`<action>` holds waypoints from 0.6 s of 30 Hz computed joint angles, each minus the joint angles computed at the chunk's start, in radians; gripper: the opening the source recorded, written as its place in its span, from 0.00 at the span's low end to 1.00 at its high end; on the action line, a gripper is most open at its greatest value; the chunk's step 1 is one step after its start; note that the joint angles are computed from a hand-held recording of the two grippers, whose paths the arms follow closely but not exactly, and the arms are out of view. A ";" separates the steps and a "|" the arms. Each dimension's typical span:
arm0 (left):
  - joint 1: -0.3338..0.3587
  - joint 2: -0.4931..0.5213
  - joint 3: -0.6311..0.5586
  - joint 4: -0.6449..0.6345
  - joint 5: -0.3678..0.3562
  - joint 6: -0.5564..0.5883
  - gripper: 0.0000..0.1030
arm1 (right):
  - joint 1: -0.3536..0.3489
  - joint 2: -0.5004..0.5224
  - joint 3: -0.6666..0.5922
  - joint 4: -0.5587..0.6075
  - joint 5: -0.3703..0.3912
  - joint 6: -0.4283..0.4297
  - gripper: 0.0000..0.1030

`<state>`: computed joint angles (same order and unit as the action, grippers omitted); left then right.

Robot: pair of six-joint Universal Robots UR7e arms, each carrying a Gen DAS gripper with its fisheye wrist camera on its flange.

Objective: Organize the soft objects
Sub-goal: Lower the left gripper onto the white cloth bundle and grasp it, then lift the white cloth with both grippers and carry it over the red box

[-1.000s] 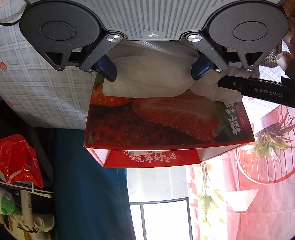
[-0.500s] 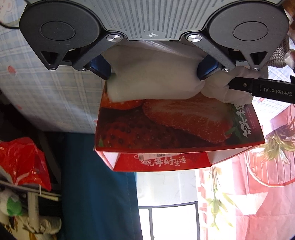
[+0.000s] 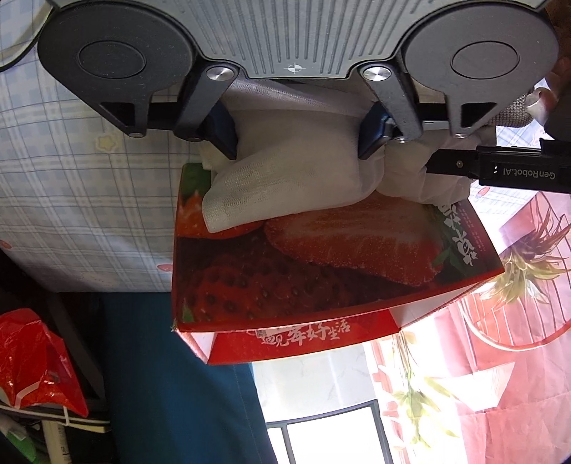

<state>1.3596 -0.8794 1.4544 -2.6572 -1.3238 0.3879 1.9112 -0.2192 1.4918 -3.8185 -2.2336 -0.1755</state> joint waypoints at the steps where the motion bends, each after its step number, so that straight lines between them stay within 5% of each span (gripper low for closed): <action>1: 0.001 0.003 -0.008 0.010 0.000 0.002 0.75 | -0.004 -0.006 0.007 0.013 0.012 0.012 0.55; 6: -0.003 0.022 -0.058 0.085 0.001 0.001 0.71 | -0.026 -0.037 0.040 0.067 0.079 0.090 0.45; 12: -0.022 0.031 -0.098 0.133 -0.015 0.057 0.30 | -0.021 -0.065 0.055 0.093 0.113 0.124 0.34; 18: -0.028 0.004 -0.082 0.118 -0.049 0.055 0.27 | -0.002 -0.079 0.070 0.059 0.124 0.105 0.32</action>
